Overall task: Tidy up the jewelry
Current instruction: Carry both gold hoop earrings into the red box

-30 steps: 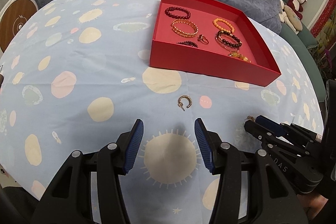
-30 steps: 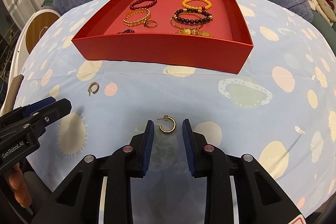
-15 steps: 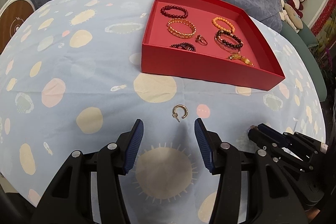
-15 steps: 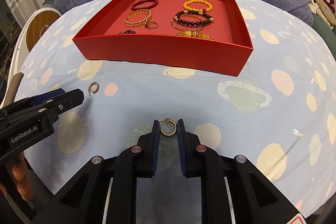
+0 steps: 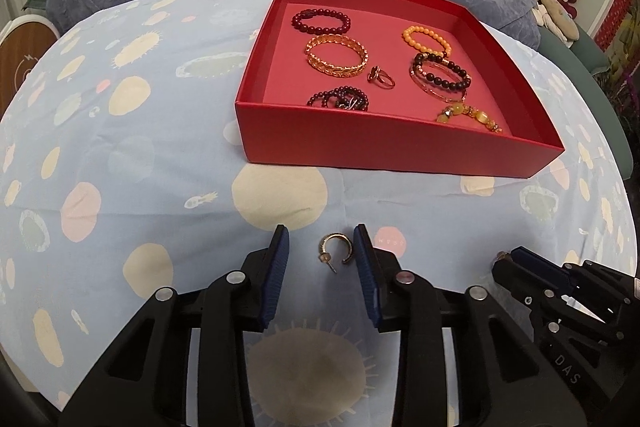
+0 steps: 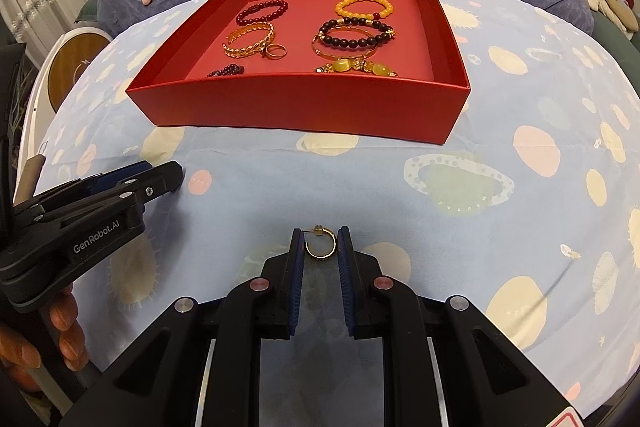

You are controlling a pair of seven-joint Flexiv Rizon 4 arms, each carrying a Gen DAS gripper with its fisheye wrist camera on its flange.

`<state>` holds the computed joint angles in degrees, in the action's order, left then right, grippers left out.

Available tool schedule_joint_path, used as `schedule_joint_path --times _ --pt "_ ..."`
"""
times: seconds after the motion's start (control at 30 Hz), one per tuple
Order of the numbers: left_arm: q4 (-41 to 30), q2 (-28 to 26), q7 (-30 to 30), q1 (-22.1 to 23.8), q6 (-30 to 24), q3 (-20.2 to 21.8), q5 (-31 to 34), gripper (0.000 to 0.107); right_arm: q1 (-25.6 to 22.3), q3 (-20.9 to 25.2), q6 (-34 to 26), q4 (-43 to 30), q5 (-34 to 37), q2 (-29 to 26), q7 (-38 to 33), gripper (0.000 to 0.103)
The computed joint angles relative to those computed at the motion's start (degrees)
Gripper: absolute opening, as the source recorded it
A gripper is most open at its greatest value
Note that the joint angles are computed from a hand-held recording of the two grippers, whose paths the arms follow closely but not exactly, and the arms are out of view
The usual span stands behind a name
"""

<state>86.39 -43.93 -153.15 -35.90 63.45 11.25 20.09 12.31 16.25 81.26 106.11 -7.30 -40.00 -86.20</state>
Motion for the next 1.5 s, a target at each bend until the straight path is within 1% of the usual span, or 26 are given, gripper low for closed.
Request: schedule_joint_path --times 0.07,0.13,0.17,0.4,0.63,0.87,1.0,1.13,1.37,1.5 --pt "-0.3 -0.1 0.3 -0.2 -0.6 0.1 0.3 0.023 -0.2 0.2 -0.1 -0.1 0.1 0.0 -0.1 0.016" --pt "-0.3 0.0 0.5 -0.1 -0.9 0.0 0.4 0.018 -0.3 0.3 -0.2 -0.1 0.2 0.0 -0.2 0.016" --pt "-0.1 0.1 0.5 0.1 -0.5 -0.2 0.3 0.017 -0.3 0.4 -0.3 -0.2 0.3 0.0 -0.3 0.016" --pt "0.6 0.9 0.0 -0.2 -1.1 -0.6 0.1 0.016 -0.7 0.9 0.4 0.7 0.9 1.2 -0.7 0.016" --pt "1.3 3.0 -1.3 -1.1 -1.6 -0.7 1.1 0.016 -1.8 2.3 1.3 1.6 1.9 3.4 -1.4 0.016" --pt "0.6 5.2 -2.0 -1.1 -2.2 -0.7 3.0 0.016 -3.5 4.5 1.6 0.0 3.3 5.0 -3.0 0.016" --pt "-1.1 5.7 -1.3 -0.4 -2.4 -0.9 4.2 0.017 -4.2 5.6 0.9 -2.8 4.0 4.6 -4.3 0.016" --pt "-3.9 5.0 0.4 1.0 -2.7 -1.5 4.2 0.017 -4.4 6.3 -0.4 -7.3 5.1 3.2 -5.6 0.016" --pt "-9.5 1.6 3.8 3.5 -3.3 -1.7 2.7 0.017 -1.7 3.3 -2.1 -14.5 4.6 -0.6 -5.8 0.016" --pt "-12.7 -1.1 6.3 5.0 -3.8 -2.0 0.8 0.017 -0.7 2.5 -4.8 -20.2 4.4 -4.3 -5.5 0.016"
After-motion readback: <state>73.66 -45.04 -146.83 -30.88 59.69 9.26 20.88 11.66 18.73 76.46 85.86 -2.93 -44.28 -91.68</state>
